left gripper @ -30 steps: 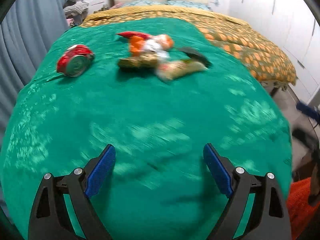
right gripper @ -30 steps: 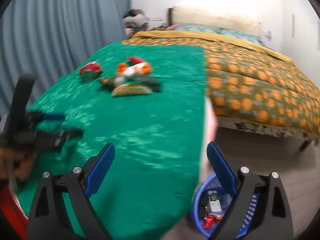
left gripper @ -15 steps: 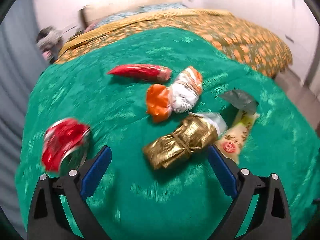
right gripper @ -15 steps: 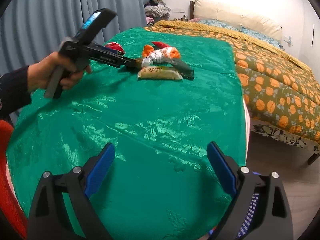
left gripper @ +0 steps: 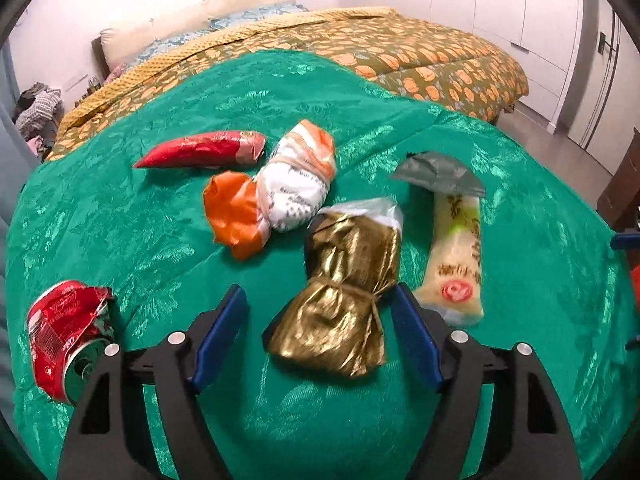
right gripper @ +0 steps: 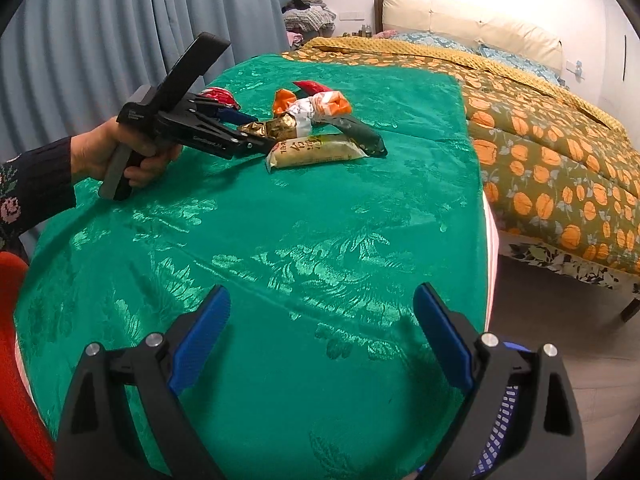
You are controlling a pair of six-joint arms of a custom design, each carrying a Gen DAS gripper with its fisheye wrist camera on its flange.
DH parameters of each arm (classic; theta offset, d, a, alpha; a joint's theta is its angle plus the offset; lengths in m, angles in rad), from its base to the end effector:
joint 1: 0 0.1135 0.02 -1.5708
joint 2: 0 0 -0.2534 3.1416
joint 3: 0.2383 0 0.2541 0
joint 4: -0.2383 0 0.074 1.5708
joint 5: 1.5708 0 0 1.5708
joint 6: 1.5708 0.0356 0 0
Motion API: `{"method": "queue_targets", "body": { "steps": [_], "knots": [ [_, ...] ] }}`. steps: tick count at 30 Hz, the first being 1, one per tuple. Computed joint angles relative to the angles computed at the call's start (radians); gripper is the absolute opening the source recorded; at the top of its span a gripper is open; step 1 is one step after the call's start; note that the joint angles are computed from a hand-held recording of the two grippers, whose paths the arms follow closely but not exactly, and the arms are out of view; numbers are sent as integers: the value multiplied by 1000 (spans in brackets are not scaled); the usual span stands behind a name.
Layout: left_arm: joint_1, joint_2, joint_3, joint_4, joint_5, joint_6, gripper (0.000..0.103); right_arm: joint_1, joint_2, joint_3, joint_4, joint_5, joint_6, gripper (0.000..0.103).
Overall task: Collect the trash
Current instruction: 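Grasp the gold foil bag with the left tool while the right tool grasps the cream snack bar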
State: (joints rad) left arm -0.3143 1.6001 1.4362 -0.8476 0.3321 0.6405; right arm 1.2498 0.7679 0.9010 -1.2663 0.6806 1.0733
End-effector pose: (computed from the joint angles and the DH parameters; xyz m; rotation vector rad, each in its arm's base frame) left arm 0.3178 -0.1155 0.2944 1.2673 2.1854 -0.2996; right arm 0.0584 0.1045 0.2896 -0.0228 2.3565 0.1483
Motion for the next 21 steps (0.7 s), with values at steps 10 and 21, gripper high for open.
{"method": "queue_targets", "body": {
  "steps": [10,21],
  "knots": [
    [19,-195,-154,-44,-53,-193,42,8,41,35,-46,29,62,90],
    [130,-569,-388,-180,-104,-314,53,-593,468,275,318,-366,-228,90]
  ]
}}
